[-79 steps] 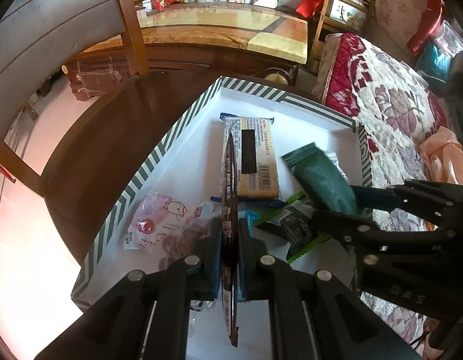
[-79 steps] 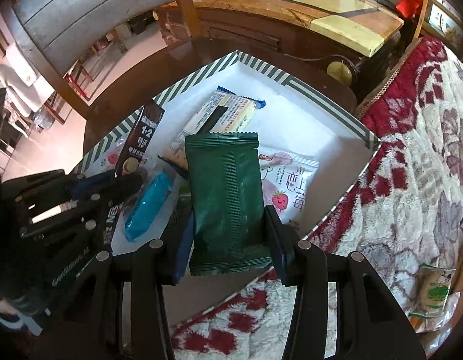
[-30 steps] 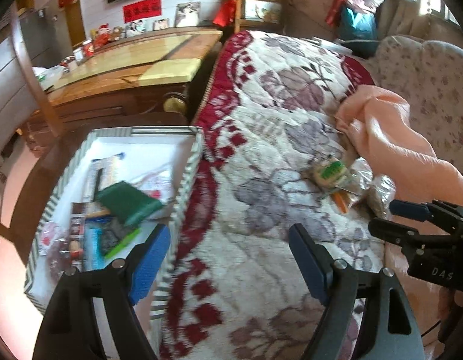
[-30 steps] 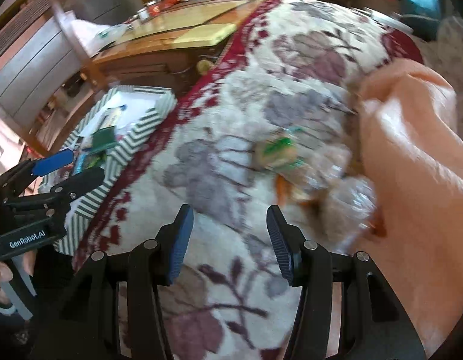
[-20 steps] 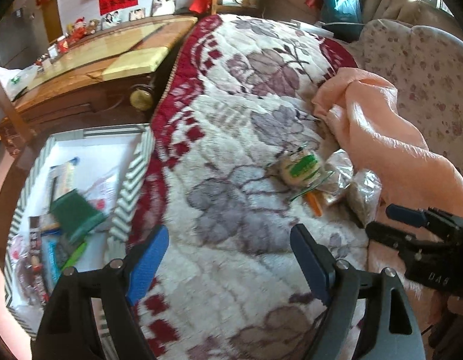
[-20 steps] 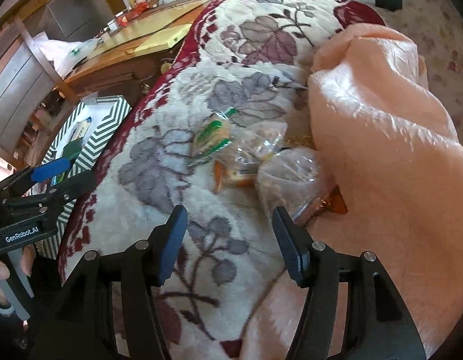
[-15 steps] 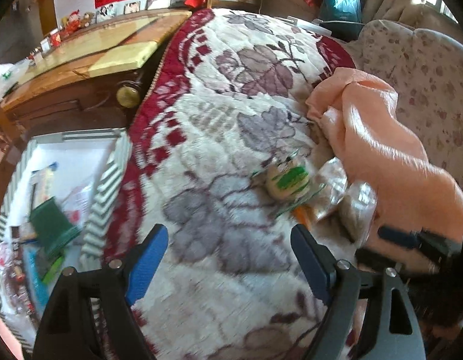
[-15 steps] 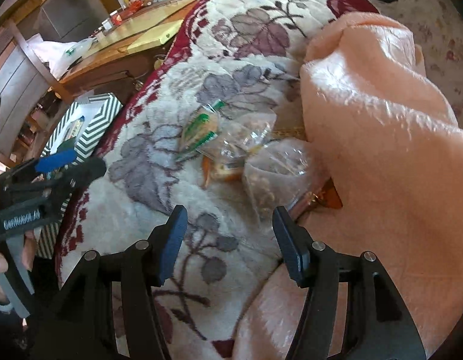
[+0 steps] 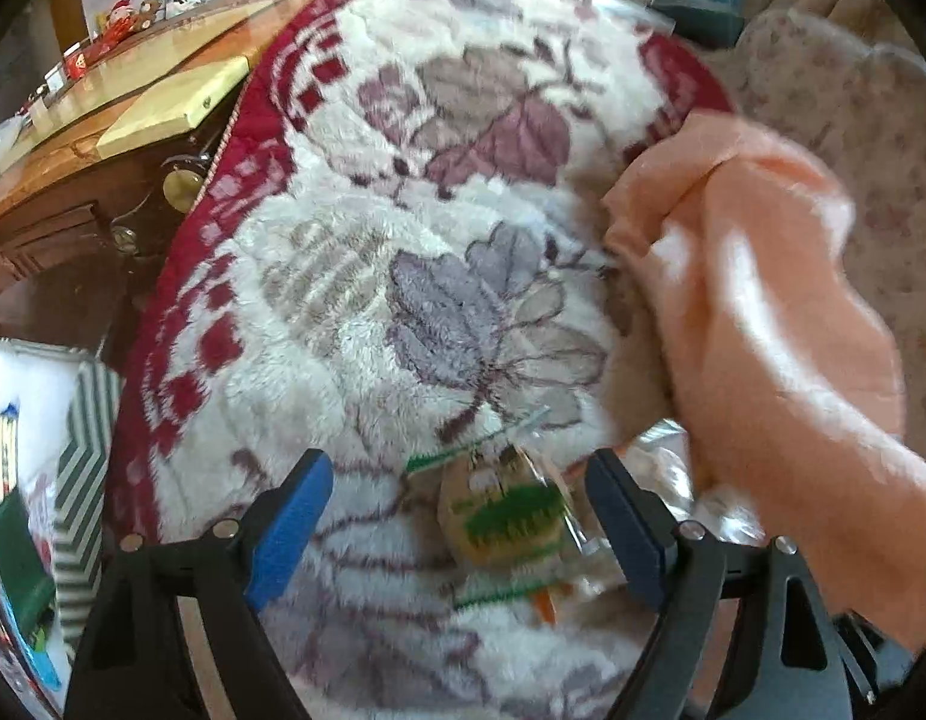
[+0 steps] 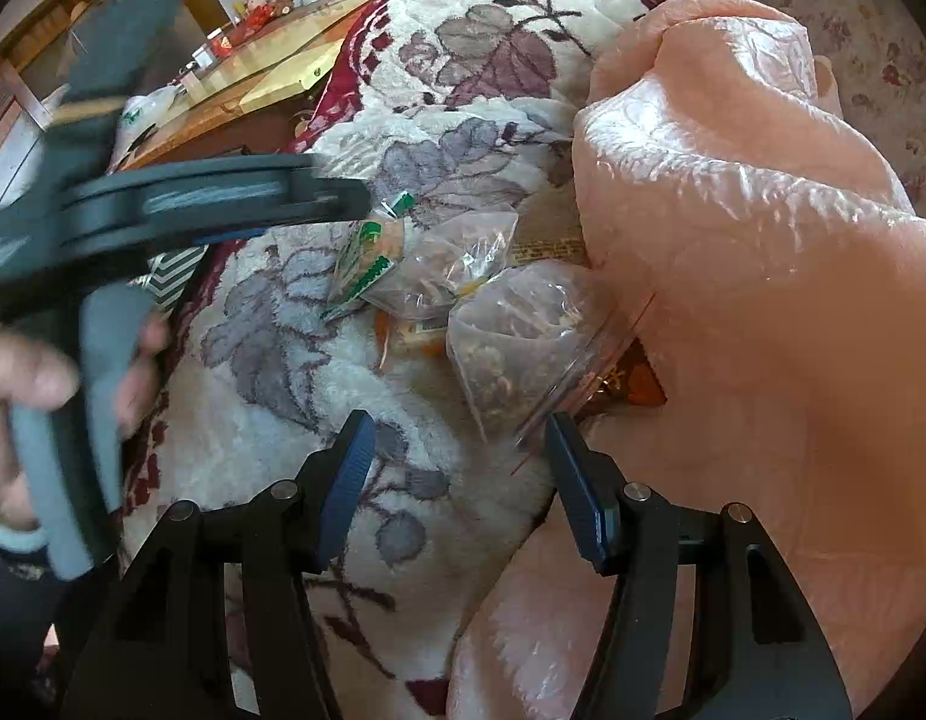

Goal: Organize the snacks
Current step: 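Move both grippers over the remaining snacks on the bedspread, then grasp the green Snoopy bun packet with the left gripper while the right gripper grasps the clear nut bag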

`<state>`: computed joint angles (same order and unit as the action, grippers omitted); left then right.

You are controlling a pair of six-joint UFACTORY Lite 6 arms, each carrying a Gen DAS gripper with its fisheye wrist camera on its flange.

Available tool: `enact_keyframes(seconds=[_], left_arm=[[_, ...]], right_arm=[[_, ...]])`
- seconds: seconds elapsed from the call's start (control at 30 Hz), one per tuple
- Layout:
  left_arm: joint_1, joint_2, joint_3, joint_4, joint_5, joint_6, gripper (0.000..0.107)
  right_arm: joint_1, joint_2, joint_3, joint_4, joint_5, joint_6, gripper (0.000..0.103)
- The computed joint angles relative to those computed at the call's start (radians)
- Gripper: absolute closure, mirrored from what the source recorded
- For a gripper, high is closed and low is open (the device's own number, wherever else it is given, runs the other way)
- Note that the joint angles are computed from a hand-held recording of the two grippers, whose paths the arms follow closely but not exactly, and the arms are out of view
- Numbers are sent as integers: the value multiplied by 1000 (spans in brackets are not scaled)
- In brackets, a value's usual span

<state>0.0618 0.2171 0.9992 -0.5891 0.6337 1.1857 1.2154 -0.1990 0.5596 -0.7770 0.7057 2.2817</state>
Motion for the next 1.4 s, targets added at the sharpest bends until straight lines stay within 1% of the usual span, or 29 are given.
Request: enact_keyframes(seconds=[0.1,0.13,0.27,0.37,0.47,0.53,0.63,0.7,0.77,0.83,0.9,1.03,1.1,1.2,1.27,1.3,1.37,1.4], left_arm=[[-44,20,-25,79,-80,-40,19],[-39,19,-33,90,-90,-31,19],[57,43,-20,116,-61,37,19],[124,82,27,148,-77,38,19],[190,120,104,101,9,90,19],[203,110,115,76,48,131,19],[203,94,106,51,72,178,19],[184,95,89,56,44,170,19],[161,115,89,68,17,136,19],[150,135,95,80,5,99,19],[142,152,99,94,0,66,19],[133,154,98,99,-9,46,19],[130,160,109,101,-3,31,19],[112,182,129,115,-11,-5,19],[104,182,125,118,-24,-15,18],[97,188,126,121,-32,-21,18],[93,189,118,110,-48,-12,20],[99,182,108,93,-53,11,31]], right_arm=[[-8,5,-4,-2,-18,-6,44],[-10,6,-6,-2,-22,-7,44],[-26,-1,-17,-13,-35,7,44],[-21,-4,-9,-22,-26,11,44],[-22,10,8,-25,-25,2,44],[-26,16,15,-36,-28,3,44],[-35,11,20,-49,-25,-8,44],[-62,7,29,-42,-26,-57,44],[-101,7,52,-12,-16,-149,42],[-145,16,80,-2,-8,-246,37],[-198,38,109,10,-13,-354,37],[-325,128,152,83,-85,-608,37],[-363,190,187,107,-99,-709,37],[-414,237,202,82,-145,-759,37],[-452,256,197,73,-199,-775,37],[-465,256,183,49,-235,-748,37],[-490,251,146,17,-308,-686,45],[-490,244,127,-14,-329,-632,51]])
